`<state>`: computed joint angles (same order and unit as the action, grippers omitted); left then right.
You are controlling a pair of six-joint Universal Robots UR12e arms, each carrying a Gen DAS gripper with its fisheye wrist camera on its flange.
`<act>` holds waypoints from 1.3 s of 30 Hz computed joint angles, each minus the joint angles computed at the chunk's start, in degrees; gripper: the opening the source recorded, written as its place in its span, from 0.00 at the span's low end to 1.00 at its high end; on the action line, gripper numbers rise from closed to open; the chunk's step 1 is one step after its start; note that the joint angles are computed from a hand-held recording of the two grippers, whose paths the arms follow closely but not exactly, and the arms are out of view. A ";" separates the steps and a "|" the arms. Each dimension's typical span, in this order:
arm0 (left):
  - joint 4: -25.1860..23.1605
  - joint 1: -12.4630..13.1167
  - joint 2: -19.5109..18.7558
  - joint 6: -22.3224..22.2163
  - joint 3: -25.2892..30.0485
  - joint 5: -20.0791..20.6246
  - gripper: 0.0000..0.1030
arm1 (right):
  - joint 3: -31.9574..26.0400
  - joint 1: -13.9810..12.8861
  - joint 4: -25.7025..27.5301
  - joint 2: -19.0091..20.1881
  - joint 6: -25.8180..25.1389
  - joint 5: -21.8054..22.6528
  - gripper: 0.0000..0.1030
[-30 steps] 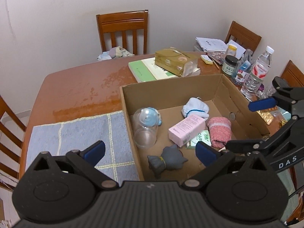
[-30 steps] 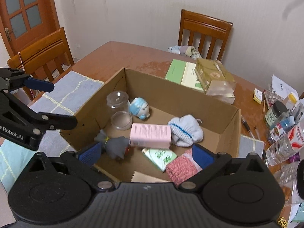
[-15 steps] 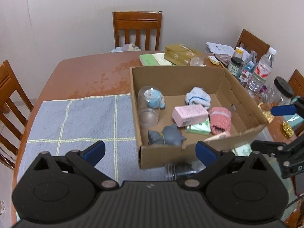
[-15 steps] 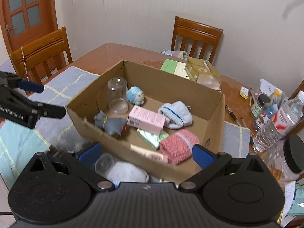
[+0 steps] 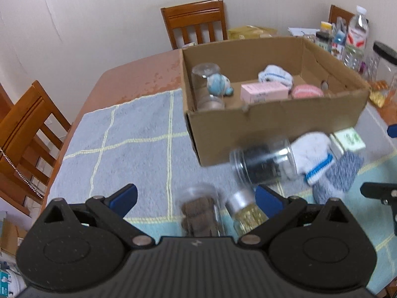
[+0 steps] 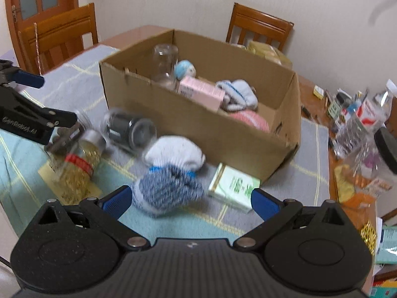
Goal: Organize objects
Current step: 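Move both tools back toward the items on the towel, then grasp the jar of brown cookies with the left tool while the right tool grasps the C&S tissue pack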
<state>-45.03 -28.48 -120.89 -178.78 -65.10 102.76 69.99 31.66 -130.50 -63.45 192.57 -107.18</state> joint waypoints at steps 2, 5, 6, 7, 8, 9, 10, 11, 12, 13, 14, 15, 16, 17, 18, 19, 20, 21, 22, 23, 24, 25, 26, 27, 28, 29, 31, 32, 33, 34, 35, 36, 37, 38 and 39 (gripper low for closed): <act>0.21 -0.31 0.34 -0.46 -0.92 0.64 0.98 | 0.15 0.06 0.59 0.03 1.29 -0.32 1.00; -0.77 -0.36 0.61 -1.72 -1.74 0.73 0.98 | 0.59 -0.21 0.58 -0.18 3.67 0.81 1.00; -1.09 -0.38 0.70 -2.04 -2.03 1.07 0.98 | 0.71 -0.28 0.56 -0.23 4.02 1.10 1.00; -1.19 -0.39 0.78 -2.21 -2.29 1.38 0.98 | 0.70 -0.28 0.69 -0.22 3.91 1.11 1.00; -1.20 -0.37 0.87 -2.46 -2.57 1.61 0.98 | 0.59 -0.22 0.89 -0.16 3.59 0.73 1.00; -1.39 -0.28 0.98 -2.97 -2.82 1.58 0.98 | 0.44 -0.13 1.04 -0.05 3.26 0.14 1.00; -1.71 -0.17 1.14 -3.52 -3.08 1.36 0.98 | 0.33 -0.04 1.14 0.03 3.10 -0.39 1.00; -2.12 -0.04 1.26 -4.17 -3.31 1.15 0.98 | 0.29 -0.02 1.10 0.06 3.26 -0.59 1.00; -2.57 0.10 1.40 -4.83 -3.59 0.96 0.98 | 0.36 -0.09 0.96 0.00 3.74 -0.47 1.00; -2.67 0.22 1.52 -5.26 -3.87 0.73 0.98 | 0.37 -0.17 0.85 -0.01 4.35 -0.22 1.00; -3.11 0.40 1.67 -5.57 -4.12 0.22 0.98 | 0.41 -0.24 0.71 -0.04 5.01 0.11 1.00; -3.73 0.49 1.72 -5.85 -4.18 0.12 0.98 | 0.37 -0.27 0.72 -0.03 5.48 0.30 1.00; -4.14 0.52 1.76 -6.15 -4.28 0.35 0.98 | 0.34 -0.28 0.79 -0.01 5.98 0.44 1.00; -4.28 0.56 1.85 -6.18 -4.48 0.46 0.98 | 0.29 -0.25 0.90 0.01 6.25 0.44 1.00; -4.50 0.63 1.94 -6.12 -4.67 0.42 0.98 | 0.26 -0.20 0.98 0.04 6.36 0.36 1.00; -4.81 0.71 2.02 -6.24 -4.84 0.51 0.98 | 0.22 -0.16 1.05 0.08 6.36 0.25 1.00; -4.89 0.76 2.08 -6.43 -5.05 0.73 0.98 | 0.08 -0.05 1.40 0.15 6.49 -0.09 1.00; -5.10 0.84 2.15 -6.71 -5.22 0.96 0.98 | 0.08 -0.05 1.40 0.15 6.49 -0.09 1.00; -5.42 0.94 2.22 -7.02 -5.33 1.08 0.98 | 0.01 -0.02 1.51 0.17 6.62 -0.21 1.00; -5.58 1.12 2.39 -7.50 -5.58 1.01 0.98 | -0.02 0.00 1.55 0.17 6.75 -0.28 1.00; -5.75 1.27 2.49 -7.98 -5.74 0.92 0.98 | -0.07 0.01 1.61 0.19 6.88 -0.34 1.00; -6.17 1.40 2.55 -8.51 -5.75 0.98 0.98 | -0.15 0.04 1.71 0.22 7.08 -0.47 1.00; -6.40 1.53 2.67 -9.04 -5.88 1.10 0.98 | -0.22 0.06 1.84 0.26 7.26 -0.60 1.00; -6.28 1.67 2.83 -9.31 -6.11 1.05 0.98 | -0.30 0.08 1.96 0.31 7.42 -0.72 1.00; -6.14 1.82 3.01 -9.60 -6.39 0.90 0.98 | -0.38 0.09 2.10 0.37 7.56 -0.79 1.00; -6.21 2.00 3.22 -9.95 -6.66 0.85 0.98 | -0.52 0.13 2.33 0.45 7.74 -0.86 1.00; -6.18 2.24 3.46 -10.35 -7.05 1.15 0.98 | -0.82 0.21 2.73 0.61 8.06 -1.06 1.00; -6.37 2.37 3.47 -10.69 -7.04 1.29 0.98 | -0.80 0.21 2.63 0.60 8.00 -1.08 1.00; -6.57 2.57 3.55 -11.16 -7.14 1.34 0.98 | -0.77 0.20 2.53 0.61 7.96 -1.09 1.00; -6.69 2.75 3.59 -11.56 -7.24 1.33 0.98 | -0.91 0.23 2.66 0.68 8.08 -1.21 1.00; -6.91 3.01 3.61 -12.11 -7.28 1.30 0.98 | -1.22 0.29 2.93 0.84 8.36 -1.59 1.00; -7.03 3.16 3.69 -12.49 -7.39 1.28 0.98 | -1.22 0.29 2.93 0.84 8.36 -1.59 1.00; -7.25 3.33 3.67 -12.92 -7.37 1.35 0.98 | -1.39 0.31 3.08 0.92 8.53 -1.76 1.00; -7.41 3.52 3.58 -13.19 -7.30 1.43 0.98 | -1.53 0.33 3.23 0.98 8.70 -1.92 1.00; -7.56 3.71 3.53 -13.50 -7.28 1.52 0.98 | -1.70 0.36 3.44 1.06 8.90 -2.14 1.00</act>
<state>-52.59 -24.76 -117.37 -192.28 -72.38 104.28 68.29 32.02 -127.06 -62.39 201.47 -109.31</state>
